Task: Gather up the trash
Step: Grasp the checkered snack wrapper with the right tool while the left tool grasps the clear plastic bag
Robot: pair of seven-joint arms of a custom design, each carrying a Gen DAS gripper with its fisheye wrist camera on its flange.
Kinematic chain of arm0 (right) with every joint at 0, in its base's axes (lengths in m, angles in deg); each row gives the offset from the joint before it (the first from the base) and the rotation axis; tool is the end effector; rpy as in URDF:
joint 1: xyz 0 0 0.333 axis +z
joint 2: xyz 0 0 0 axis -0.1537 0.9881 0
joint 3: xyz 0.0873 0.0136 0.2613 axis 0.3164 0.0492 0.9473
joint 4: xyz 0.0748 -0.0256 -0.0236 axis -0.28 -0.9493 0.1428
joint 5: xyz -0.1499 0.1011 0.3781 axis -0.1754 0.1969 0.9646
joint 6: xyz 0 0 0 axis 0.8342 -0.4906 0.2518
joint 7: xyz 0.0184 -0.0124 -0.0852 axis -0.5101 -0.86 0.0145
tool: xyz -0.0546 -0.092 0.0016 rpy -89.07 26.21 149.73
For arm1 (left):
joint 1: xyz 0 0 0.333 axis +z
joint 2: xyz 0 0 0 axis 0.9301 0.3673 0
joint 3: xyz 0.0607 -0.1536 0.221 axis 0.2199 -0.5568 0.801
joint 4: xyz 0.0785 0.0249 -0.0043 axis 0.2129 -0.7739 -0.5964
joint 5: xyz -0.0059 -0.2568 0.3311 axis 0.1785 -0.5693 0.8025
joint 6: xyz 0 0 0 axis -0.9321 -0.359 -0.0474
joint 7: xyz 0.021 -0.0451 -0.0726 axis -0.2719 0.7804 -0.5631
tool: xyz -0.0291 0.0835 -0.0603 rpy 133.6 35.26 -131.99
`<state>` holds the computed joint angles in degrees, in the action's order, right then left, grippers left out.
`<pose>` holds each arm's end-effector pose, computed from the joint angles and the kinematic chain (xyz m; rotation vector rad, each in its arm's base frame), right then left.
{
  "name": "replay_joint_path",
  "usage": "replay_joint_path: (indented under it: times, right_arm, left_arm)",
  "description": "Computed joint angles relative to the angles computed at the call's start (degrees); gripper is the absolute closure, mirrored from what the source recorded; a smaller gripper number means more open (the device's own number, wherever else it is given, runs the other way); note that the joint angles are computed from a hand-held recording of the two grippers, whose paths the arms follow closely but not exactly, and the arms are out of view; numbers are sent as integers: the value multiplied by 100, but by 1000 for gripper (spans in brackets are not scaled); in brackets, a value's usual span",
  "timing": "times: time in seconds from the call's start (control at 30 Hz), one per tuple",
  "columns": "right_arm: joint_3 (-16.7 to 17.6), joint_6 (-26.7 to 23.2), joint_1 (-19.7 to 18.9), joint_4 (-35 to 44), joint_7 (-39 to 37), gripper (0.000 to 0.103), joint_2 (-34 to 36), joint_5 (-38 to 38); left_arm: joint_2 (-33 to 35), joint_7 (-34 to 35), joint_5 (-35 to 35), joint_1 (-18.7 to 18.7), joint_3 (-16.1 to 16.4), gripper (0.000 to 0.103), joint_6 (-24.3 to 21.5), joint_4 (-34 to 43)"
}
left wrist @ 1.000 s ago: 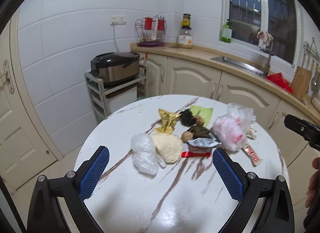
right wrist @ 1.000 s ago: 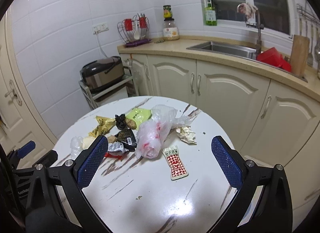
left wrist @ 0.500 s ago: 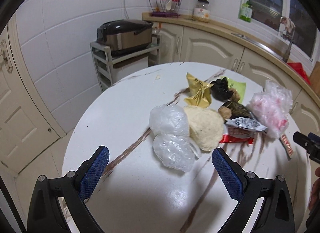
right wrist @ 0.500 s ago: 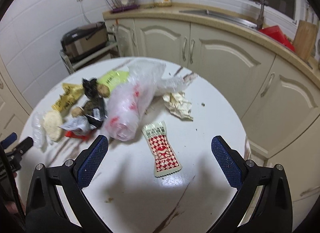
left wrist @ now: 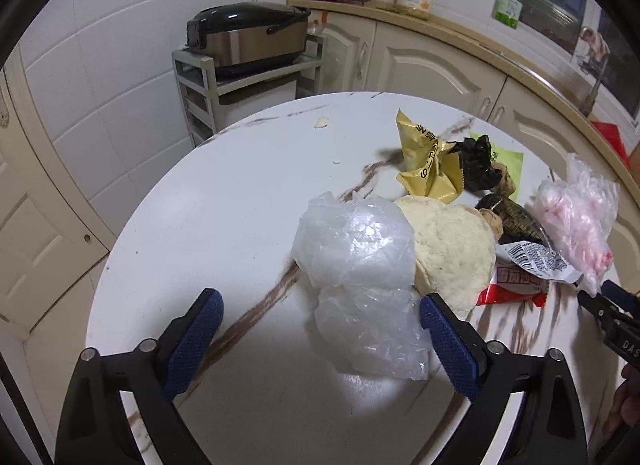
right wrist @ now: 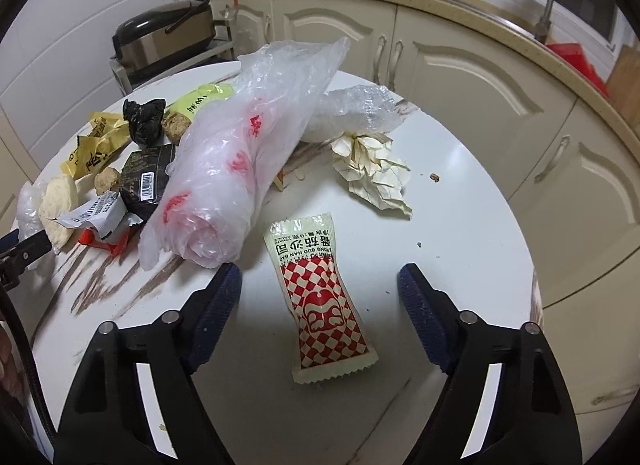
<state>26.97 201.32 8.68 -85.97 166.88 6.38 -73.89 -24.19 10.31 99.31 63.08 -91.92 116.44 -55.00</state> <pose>0.6832 0.2209 0.6521 -2.1388 1.5171 -0.4635 0.6022 -0.0907 0.7916 -2.1803 1.4828 -0.5633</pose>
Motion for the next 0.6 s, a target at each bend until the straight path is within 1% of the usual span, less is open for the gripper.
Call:
replay_joint_path:
  times: [0.03, 0.07, 0.1, 0.13, 0.17, 0.2, 0.23, 0.27, 0.37, 0.47, 0.6]
  right_arm:
    - [15, 33, -11, -19, -43, 35, -10, 27]
    - [33, 83, -23, -56, -96, 46, -29, 66]
    - [49, 98, -31, -54, -143, 52, -33, 101]
    - [57, 111, -40, -46, -186, 66, -32, 128]
    - [69, 91, -54, 1, -218, 72, -6, 177]
    - [64, 67, -44, 20, -217, 74, 0, 176]
    - [70, 86, -51, -23, -237, 78, -29, 205]
    - [72, 107, -59, -77, -241, 81, -67, 234]
    - [88, 157, -108, -257, -233, 85, -197, 361]
    - [108, 226, -177, -505, -266, 88, -371, 502]
    - [125, 335, -274, -844, -277, 89, -605, 697]
  left_arm:
    - [57, 50, -26, 16, 1, 15, 22, 68]
    - [29, 57, -32, 22, 2, 24, 108, -9]
    - [35, 78, -45, 32, 4, 37, 146, -8]
    - [3, 106, -92, 55, 1, 43, 244, -76]
    - [-1, 133, -136, 76, 1, 55, 279, -86]
    - [5, 187, -219, 115, 1, 62, 324, -83]
    - [-41, 201, -280, 145, 1, 62, 402, -181]
    - [-85, 220, -336, 176, 3, 65, 470, -263]
    - [-326, 257, -504, 274, 11, 68, 721, -659]
    - [-621, 241, -601, 332, 12, 71, 897, -1083]
    - [-976, 191, -620, 328, -18, 71, 1001, -1508]
